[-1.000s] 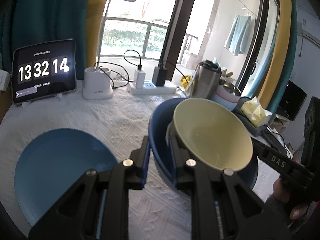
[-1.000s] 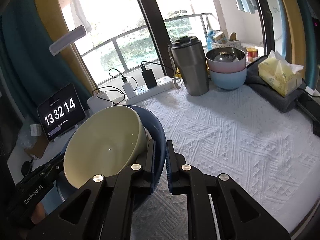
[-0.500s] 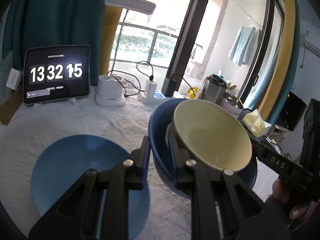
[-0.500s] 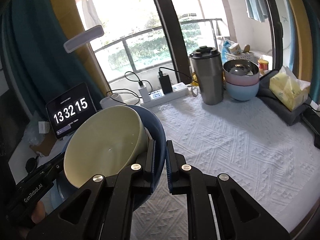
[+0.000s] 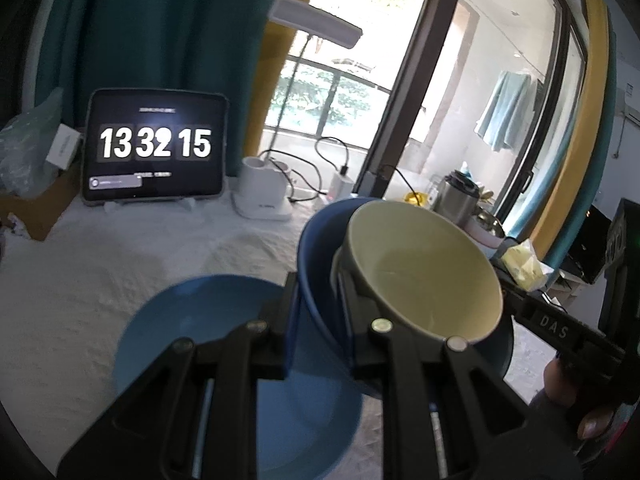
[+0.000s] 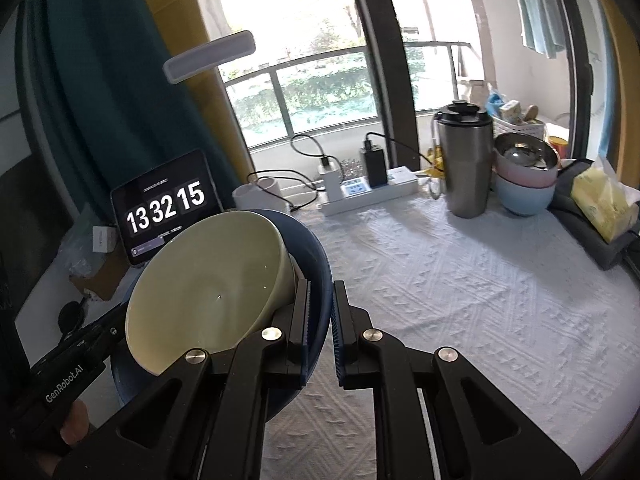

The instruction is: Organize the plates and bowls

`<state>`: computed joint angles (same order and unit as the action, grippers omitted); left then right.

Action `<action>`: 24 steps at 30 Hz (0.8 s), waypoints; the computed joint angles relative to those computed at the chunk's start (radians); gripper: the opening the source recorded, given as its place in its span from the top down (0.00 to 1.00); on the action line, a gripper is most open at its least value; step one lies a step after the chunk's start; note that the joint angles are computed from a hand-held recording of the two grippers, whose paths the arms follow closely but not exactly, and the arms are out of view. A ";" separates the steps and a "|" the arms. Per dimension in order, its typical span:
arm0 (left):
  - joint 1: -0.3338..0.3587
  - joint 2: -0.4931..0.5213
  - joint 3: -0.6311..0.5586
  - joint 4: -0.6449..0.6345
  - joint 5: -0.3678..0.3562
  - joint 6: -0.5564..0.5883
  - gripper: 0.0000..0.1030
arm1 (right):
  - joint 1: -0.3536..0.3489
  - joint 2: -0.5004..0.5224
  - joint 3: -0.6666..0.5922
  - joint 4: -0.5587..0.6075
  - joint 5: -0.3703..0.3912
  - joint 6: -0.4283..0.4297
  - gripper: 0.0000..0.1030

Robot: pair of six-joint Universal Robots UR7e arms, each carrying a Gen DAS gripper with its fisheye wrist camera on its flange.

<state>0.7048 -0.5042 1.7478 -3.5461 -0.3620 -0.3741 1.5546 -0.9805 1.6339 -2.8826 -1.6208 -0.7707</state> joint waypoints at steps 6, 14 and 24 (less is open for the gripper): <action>-0.005 -0.036 0.061 -0.021 0.038 -0.021 0.83 | 0.022 0.014 0.012 -0.001 0.003 -0.005 0.88; -0.003 -0.078 0.131 -0.009 0.071 -0.086 0.83 | 0.048 0.042 0.024 -0.004 -0.010 -0.017 0.88; 0.006 -0.112 0.189 0.026 0.096 -0.153 0.83 | 0.065 0.072 0.025 0.003 -0.027 -0.021 0.88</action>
<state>0.7107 -0.6166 1.9370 -3.5201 -0.2659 -0.5275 1.6193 -0.9081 1.6591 -2.8793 -1.6474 -0.7920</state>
